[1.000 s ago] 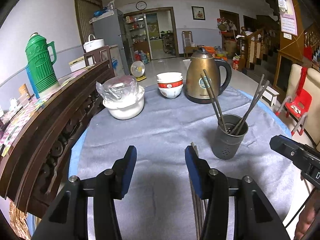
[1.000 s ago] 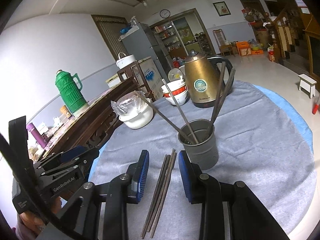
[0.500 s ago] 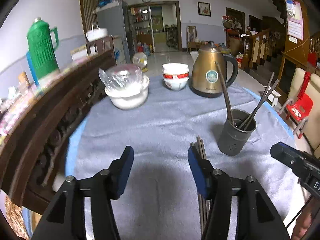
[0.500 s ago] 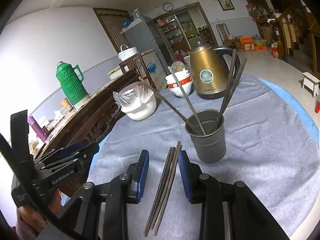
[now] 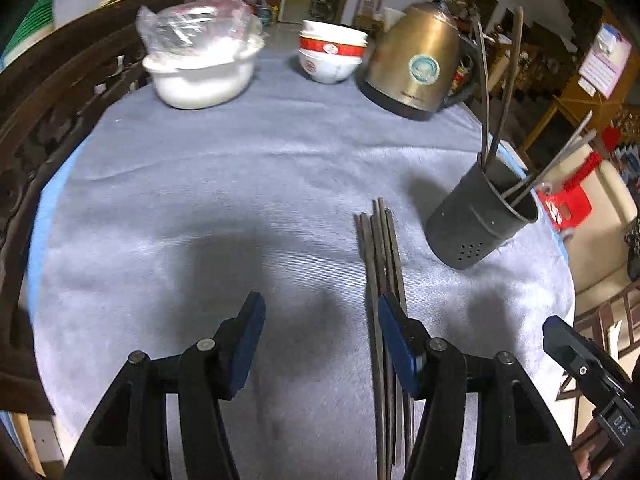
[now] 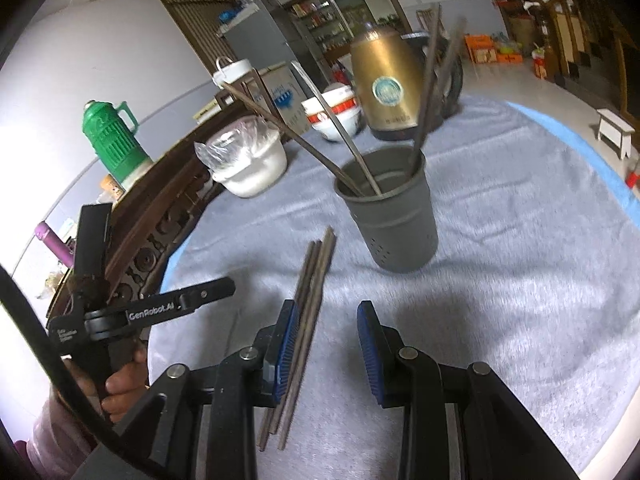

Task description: Organize utensils

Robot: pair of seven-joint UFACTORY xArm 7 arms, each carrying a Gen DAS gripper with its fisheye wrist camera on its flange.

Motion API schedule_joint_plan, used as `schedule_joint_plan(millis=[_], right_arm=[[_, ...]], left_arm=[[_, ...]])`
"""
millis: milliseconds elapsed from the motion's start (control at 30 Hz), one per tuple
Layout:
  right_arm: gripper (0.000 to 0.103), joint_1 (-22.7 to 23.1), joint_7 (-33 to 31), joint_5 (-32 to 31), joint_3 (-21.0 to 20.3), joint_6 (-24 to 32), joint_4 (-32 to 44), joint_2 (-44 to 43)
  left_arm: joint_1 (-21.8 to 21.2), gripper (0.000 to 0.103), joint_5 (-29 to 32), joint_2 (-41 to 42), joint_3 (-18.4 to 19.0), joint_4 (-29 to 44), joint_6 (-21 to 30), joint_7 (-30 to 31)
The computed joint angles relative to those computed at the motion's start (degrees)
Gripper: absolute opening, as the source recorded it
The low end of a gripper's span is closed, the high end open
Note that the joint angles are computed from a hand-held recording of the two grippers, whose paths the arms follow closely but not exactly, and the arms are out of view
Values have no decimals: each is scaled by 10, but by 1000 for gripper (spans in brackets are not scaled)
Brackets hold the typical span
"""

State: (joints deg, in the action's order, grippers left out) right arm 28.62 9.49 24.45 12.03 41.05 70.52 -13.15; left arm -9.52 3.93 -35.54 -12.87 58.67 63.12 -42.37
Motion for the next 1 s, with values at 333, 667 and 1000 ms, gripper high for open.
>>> schedule_joint_plan(millis=[333, 667, 1000], right_arm=[[35, -3, -13, 22, -8, 9, -10, 4], [35, -6, -17, 32, -8, 11, -9, 12], [34, -1, -14, 25, 5, 31, 16, 49]], left_arm=[[-7, 60, 2, 73, 8, 5, -28, 8], [-17, 60, 8, 103, 17, 8, -43, 12], [-9, 60, 15, 82, 24, -7, -28, 24]])
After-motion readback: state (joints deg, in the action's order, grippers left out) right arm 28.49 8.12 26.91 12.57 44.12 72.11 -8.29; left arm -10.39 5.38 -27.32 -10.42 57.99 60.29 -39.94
